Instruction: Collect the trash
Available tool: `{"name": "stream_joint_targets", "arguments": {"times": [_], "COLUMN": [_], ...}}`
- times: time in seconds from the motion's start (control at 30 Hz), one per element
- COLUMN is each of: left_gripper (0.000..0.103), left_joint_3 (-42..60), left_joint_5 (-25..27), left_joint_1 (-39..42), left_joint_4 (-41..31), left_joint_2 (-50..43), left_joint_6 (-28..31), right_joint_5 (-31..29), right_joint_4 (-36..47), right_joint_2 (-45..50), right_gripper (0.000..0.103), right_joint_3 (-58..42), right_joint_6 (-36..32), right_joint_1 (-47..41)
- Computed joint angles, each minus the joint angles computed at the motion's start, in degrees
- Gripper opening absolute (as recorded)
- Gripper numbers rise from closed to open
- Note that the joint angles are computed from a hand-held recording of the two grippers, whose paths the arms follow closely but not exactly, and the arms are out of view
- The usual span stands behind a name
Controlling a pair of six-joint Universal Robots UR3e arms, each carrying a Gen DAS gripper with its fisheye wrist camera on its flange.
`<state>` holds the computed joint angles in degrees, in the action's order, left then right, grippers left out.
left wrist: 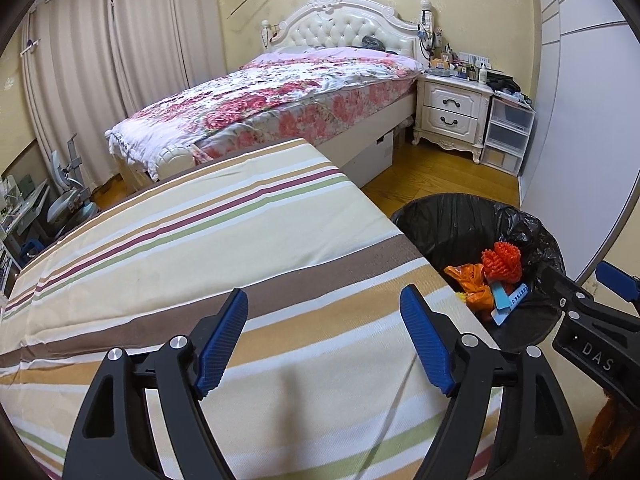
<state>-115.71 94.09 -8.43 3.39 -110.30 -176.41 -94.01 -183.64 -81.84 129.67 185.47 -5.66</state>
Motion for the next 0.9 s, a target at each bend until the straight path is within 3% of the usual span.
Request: {"name": "stream_joint_targets", "arguments": {"times": [0.9], "left_gripper": [0.081], "left_joint_3": [-21.0], "left_joint_5": [-4.5], "left_joint_1": [7.1], "left_joint_4": [4.5], "left_joint_2": [21.5], "left_joint_6": [0.3], "right_joint_5": [-5.1], "right_joint_4": [3.6], "right_joint_2": [-14.7], "right_gripper": [0.082], "right_joint_3": [6.3], "right_joint_6": [0.5], "right_joint_1": [10.5]}}
